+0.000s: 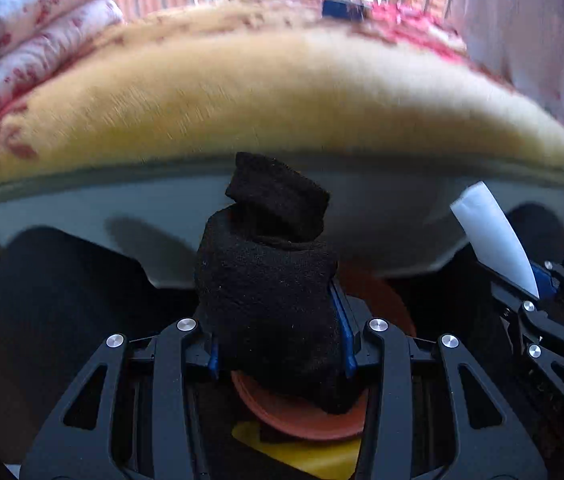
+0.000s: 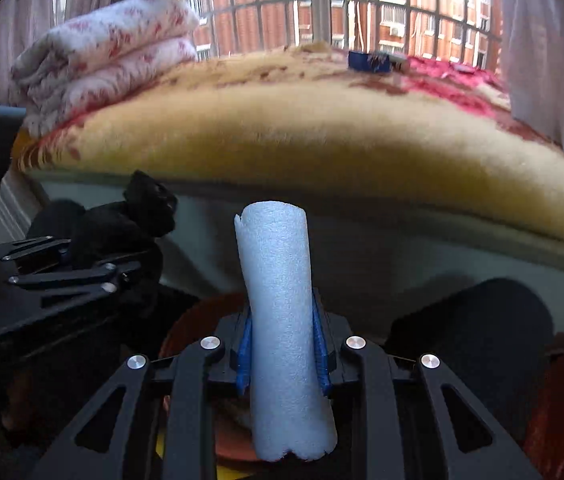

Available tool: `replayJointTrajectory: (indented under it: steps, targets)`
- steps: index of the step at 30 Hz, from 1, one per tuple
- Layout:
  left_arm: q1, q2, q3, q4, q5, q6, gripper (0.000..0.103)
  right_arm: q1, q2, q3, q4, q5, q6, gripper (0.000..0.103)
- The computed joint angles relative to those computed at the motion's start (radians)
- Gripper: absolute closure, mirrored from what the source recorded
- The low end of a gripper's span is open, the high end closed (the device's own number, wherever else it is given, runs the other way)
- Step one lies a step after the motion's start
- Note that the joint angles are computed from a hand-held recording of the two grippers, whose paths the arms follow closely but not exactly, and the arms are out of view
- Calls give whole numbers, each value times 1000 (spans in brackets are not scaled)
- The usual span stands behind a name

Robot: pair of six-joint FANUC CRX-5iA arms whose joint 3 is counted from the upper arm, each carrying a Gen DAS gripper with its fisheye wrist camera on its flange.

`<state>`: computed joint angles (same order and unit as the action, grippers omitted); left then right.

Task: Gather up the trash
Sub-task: 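Carry sock and tube over the orange bin and open both grippers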

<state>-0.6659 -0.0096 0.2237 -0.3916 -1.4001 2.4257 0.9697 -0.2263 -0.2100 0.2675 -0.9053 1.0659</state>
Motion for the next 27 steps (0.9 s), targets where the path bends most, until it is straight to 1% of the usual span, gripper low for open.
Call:
replayJointTrajectory:
  steps: [3, 7, 11, 20, 21, 22, 23, 24, 25, 27]
  targets:
    - [31, 12, -21, 60, 5, -30, 63, -13, 43, 44, -59, -54, 55, 78]
    - [69, 15, -46, 118, 12, -47, 62, -30, 79, 73, -110, -99, 91, 78]
    - [85, 18, -55, 142, 10, -51, 62, -42, 98, 94, -139, -122, 114, 77]
    - [88, 31, -38, 150, -5, -56, 61, -30, 104, 95, -141, -136, 122, 76]
    - [90, 35, -33, 150, -5, -58, 60, -30, 104, 96, -143, -138, 123, 74]
    - [89, 40, -25, 147, -9, -58, 57, -30, 106, 100, -144, -139, 124, 72]
    - [86, 46, -15, 140, -17, -55, 54, -31, 105, 100, -144, -139, 126, 65]
    - [81, 52, -3, 130, -32, -53, 43, -29, 106, 101, -143, -142, 127, 48]
    - [79, 52, 2, 124, -36, -52, 33, -26, 108, 101, -134, -142, 121, 42]
    - [75, 49, 13, 110, -40, -44, 30, -23, 105, 97, -123, -135, 112, 41]
